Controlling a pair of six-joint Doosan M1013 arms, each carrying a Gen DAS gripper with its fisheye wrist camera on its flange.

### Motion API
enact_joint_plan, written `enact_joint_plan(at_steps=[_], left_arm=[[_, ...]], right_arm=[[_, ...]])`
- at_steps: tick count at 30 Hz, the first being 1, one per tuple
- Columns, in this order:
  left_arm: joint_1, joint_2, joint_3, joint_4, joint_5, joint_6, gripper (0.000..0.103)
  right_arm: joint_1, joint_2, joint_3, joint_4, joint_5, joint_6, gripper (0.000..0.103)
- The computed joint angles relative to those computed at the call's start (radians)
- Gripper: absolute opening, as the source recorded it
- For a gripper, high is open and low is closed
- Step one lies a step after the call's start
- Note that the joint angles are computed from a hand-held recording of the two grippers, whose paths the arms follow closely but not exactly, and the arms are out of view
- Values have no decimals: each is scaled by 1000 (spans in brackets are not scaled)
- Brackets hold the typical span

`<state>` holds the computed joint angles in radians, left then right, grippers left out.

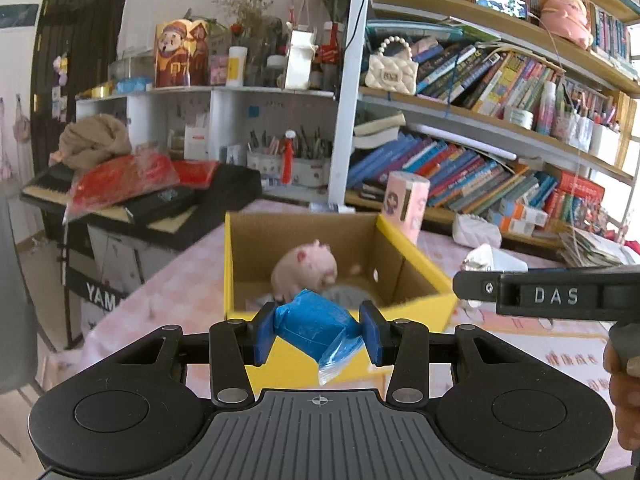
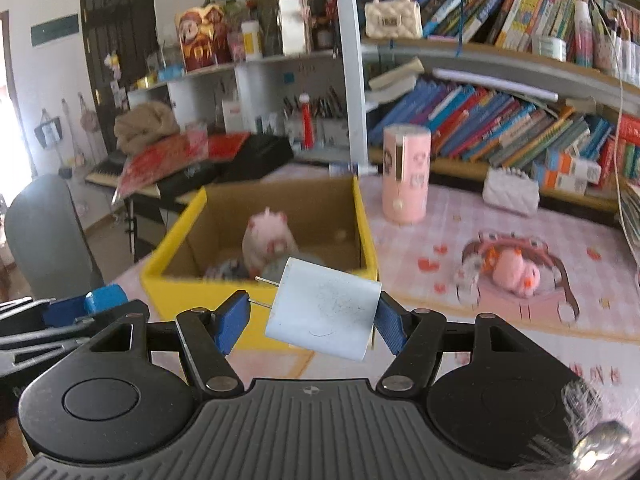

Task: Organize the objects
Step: 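Carry blue item with left gripper while right gripper carries charger to box, then lower blue item and white charger into the yellow box and open both grippers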

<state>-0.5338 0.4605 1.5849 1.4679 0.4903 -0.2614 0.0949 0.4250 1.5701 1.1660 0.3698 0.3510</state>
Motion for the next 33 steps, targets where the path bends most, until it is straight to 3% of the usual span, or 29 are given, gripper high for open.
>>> enact_joint_plan(at_steps=[8,18,33], left_arm=[[20,71,-111,-111,19,131,42],[33,185,-289,-399,102,462,42],[50,288,-459,-678,245,729,42]], right_arm=[[2,83,-133,-2,62,-10,65],[5,215,-353,-180,212,106,65],[23,369,-584,-386,433,179,65]])
